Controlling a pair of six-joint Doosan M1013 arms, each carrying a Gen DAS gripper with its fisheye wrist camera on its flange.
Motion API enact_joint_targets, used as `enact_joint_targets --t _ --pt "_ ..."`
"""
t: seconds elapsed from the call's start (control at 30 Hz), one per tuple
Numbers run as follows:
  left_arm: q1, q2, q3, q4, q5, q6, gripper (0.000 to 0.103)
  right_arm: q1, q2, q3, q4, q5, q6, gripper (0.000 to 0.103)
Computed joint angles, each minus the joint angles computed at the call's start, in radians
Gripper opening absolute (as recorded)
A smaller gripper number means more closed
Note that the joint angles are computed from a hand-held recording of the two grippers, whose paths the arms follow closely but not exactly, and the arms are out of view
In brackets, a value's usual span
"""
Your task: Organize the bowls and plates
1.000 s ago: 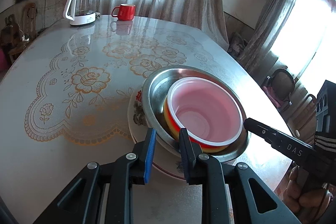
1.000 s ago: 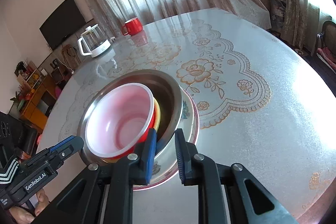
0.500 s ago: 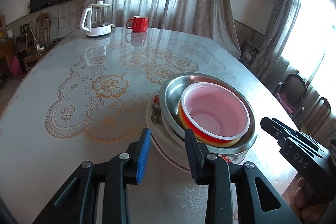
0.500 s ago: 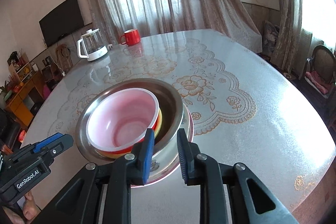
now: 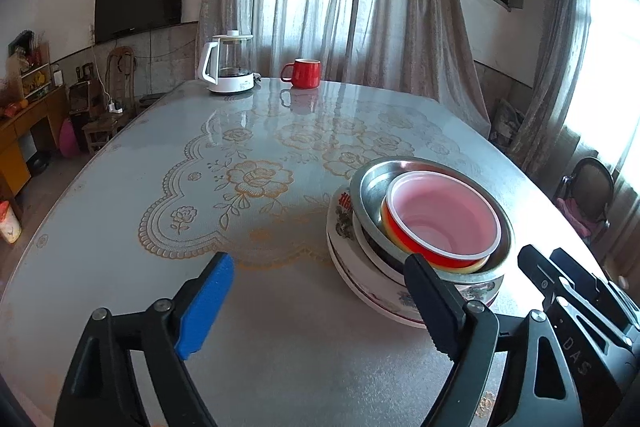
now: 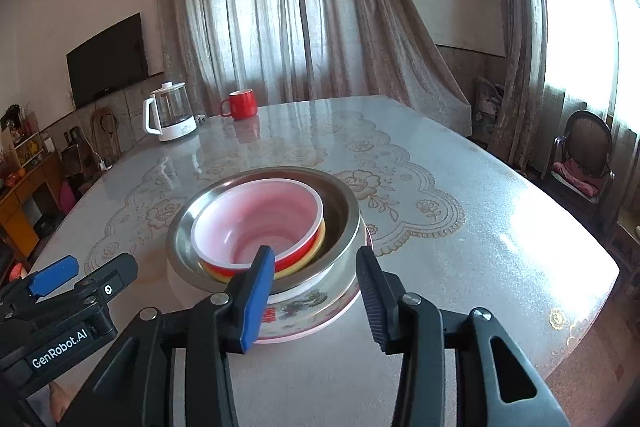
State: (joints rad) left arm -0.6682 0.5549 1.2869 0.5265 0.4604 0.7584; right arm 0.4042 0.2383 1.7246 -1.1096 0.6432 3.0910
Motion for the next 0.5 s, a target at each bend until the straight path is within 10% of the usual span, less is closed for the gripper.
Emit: enact_joint_targets --t 0.5 --pt "-0.008 -0.008 0.016 0.065 0.012 -0.063 0.103 0.011 0.009 -0.005 0.008 0.020 -0.019 0.043"
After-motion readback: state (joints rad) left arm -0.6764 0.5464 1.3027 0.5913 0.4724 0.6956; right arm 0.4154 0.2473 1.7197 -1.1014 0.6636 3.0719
